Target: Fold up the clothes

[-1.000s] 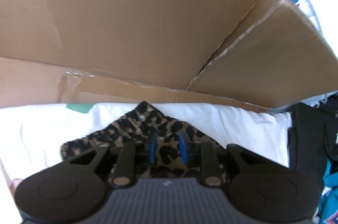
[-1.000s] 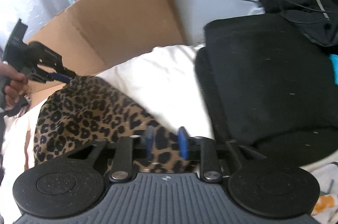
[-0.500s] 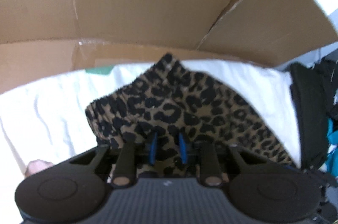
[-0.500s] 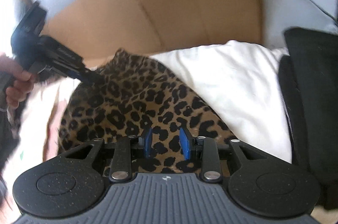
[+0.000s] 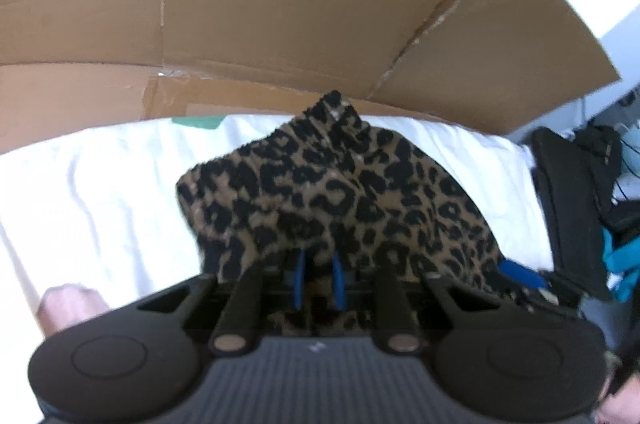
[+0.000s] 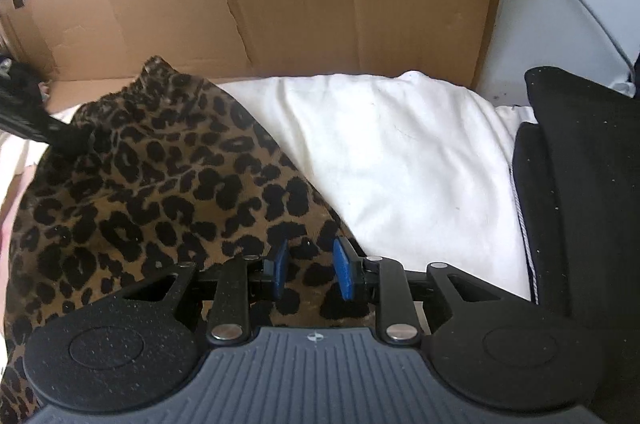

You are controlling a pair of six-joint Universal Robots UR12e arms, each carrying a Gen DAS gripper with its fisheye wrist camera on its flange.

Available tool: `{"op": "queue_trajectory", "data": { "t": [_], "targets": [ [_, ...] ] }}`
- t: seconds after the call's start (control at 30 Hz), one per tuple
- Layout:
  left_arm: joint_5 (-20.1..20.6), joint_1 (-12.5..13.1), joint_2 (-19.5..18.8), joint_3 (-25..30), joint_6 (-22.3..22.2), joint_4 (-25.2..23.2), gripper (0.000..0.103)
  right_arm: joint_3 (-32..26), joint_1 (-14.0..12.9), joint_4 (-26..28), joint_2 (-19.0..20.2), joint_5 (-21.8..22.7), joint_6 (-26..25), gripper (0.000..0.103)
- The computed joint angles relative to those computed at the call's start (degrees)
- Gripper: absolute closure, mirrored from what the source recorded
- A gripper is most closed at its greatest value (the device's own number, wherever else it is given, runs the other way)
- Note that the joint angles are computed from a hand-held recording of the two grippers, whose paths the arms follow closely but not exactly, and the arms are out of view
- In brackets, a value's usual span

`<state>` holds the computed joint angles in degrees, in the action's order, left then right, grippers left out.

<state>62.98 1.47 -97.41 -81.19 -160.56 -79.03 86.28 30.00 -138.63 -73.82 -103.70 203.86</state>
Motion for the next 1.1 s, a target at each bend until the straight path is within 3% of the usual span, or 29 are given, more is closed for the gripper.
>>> {"op": "queue_trajectory", "data": {
  "t": [0.1,0.2,0.43,0.63,0.77,0.93,1.1],
  "targets": [
    [-0.18,0.55,1.13,-0.45,2.86,-1.63,0.088,-0.42,0.36,-0.04,-0.24,-0.7,1.48,0.072],
    [-0.05,0.73,1.84,-1.13,4.58,-2.13,0.088,-0.26,0.32,-1.52,-0.83,1.4,2.53,0.072],
    [-0.13,0.42,1.87,-3.87,-0.08,0.7,0.087,-0.37,1.08,-1.39,-1.42,5.87,0.89,0.072],
    [1.22,0.01,2.13,-5.41,-2.24,1.66,0.088,1.47,1.64,3.25,-3.27,7.65,1.64,0.071],
    [0.88,0.43,3.43,-5.14,0.04,1.7,0.083,2.31,2.34,7.24,-4.47,7.61,0.64,0.071],
    [-1.49,2.56,6.27,-6.0,2.1,0.62,0.079,1.99,4.08,11.38,-5.56,4.37,0.3,0.071],
    [-3.73,5.67,9.78,-8.38,0.81,0.44,0.065,1.84,5.01,9.84,-6.55,6.46,-2.95,0.071]
  ]
}}
